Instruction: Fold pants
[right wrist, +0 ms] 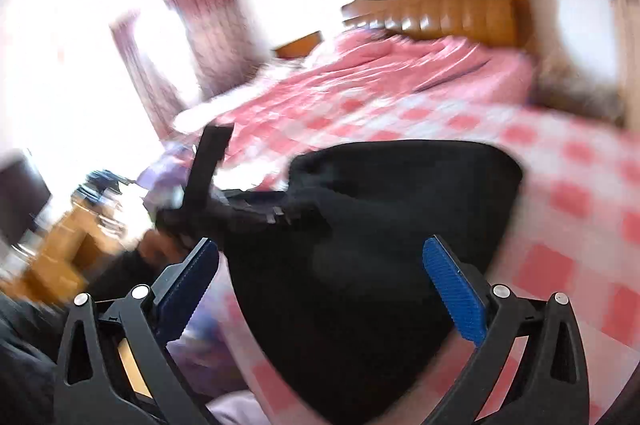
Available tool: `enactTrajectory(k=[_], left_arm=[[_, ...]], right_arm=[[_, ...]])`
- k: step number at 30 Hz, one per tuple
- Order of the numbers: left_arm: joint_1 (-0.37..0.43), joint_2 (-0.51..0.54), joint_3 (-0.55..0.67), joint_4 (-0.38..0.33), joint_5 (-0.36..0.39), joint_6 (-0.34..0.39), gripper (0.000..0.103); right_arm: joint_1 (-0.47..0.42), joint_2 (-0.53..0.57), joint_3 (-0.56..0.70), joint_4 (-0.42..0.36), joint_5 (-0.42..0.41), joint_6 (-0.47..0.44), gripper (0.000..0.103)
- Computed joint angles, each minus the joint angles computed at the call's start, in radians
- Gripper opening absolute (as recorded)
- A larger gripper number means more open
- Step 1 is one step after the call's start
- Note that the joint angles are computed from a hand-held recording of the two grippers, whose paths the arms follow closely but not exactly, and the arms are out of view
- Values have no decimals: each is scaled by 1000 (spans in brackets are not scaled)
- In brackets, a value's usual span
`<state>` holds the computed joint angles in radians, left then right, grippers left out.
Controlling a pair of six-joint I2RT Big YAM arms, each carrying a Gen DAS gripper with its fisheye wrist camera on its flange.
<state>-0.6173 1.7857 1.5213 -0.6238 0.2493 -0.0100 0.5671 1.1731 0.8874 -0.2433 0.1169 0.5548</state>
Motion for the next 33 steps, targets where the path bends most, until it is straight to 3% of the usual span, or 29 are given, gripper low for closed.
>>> enactTrajectory(k=[2, 4, 5, 7, 9, 11, 14, 20, 23, 26, 29, 32, 33], left_arm=[[5, -9, -8, 2, 13, -2, 98], [8, -5, -3, -4, 22, 6, 98], [9, -5, -1, -8, 25, 12, 98], [9, -5, -3, -3, 27, 15, 98], [5, -6, -8, 10, 15, 12, 100], [2, -7, -11, 17, 4, 9, 100], [3, -7, -10, 15, 13, 10, 100], [2, -10, -24, 37, 2, 10, 102], [3, -8, -22, 34, -4, 8, 102], [11, -8, -26, 35, 16, 7, 102], [12, -7, -26, 38, 16, -1, 102], [5, -14, 2, -24, -5, -27, 99], [8, -26, 7, -46, 19, -30, 99]], right_arm=[[-101, 89, 1, 28, -210, 37, 99], [-130, 118, -11, 66, -262, -24, 98], [-140, 119, 10, 27, -286, -27, 98], [-154, 103, 44, -6, -267, -31, 99], [-182, 90, 53, 35, -258, -52, 99], [-232, 140, 95, 28, -314, -32, 99], [-284, 264, 191, -145, -320, -138, 97], [-295, 252, 210, -97, -279, -156, 98], [-336, 369, 296, -236, -306, -177, 98], [-329, 346, 303, -233, -276, -154, 98], [-310, 293, 282, -180, -258, -146, 98], [-283, 275, 304, -196, -279, -183, 98], [-278, 273, 311, -205, -293, -199, 99]])
